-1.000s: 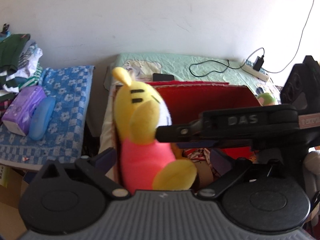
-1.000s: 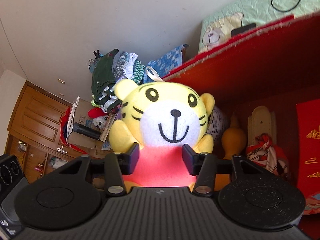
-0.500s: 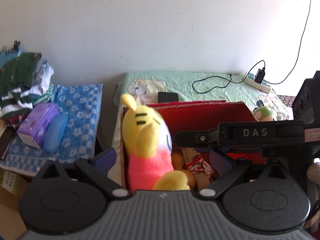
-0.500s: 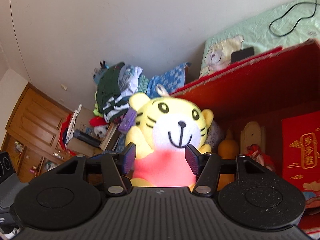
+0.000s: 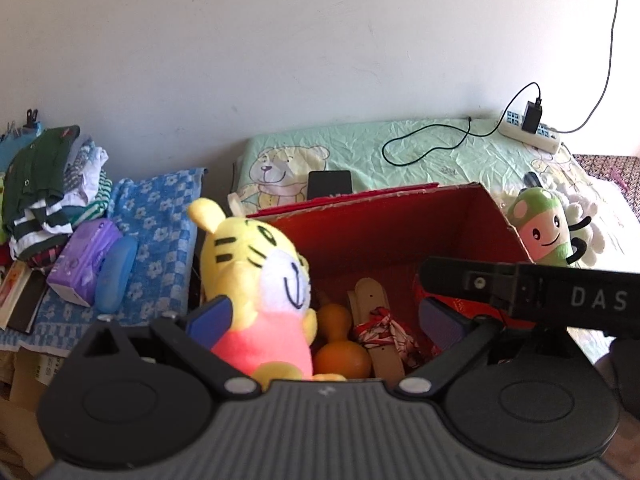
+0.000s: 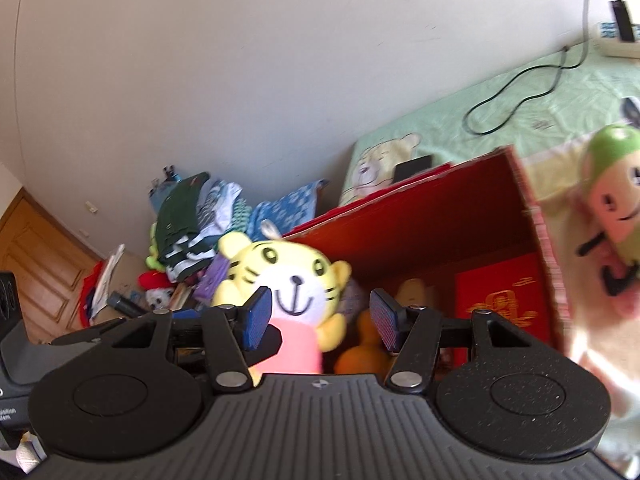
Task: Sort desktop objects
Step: 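Move the right gripper over to the green-and-white cylinder plush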
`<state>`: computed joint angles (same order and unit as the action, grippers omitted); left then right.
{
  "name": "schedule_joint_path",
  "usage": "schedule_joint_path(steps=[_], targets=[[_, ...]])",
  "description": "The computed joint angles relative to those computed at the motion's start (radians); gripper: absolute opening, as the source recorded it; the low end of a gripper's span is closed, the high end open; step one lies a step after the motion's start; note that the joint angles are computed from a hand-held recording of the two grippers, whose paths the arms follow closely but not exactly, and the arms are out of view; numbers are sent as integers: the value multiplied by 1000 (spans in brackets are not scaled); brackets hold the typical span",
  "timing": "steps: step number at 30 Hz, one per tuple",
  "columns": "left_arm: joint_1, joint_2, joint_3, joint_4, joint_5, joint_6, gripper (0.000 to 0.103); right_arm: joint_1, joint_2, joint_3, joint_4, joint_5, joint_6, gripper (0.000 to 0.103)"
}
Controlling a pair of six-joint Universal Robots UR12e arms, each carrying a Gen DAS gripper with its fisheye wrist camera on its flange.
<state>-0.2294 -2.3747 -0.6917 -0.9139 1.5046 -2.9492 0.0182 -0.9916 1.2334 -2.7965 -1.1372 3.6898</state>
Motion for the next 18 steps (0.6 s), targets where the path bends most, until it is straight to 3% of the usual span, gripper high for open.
schedule_joint_path(steps=[6,18], targets=[[-32,-18,34,-32,75,-5,100,-23,-26,43,-9,-5,18,59],[-81,-66,118,-155,181,-116,100,-61,-58,71,86,42,-84,59]])
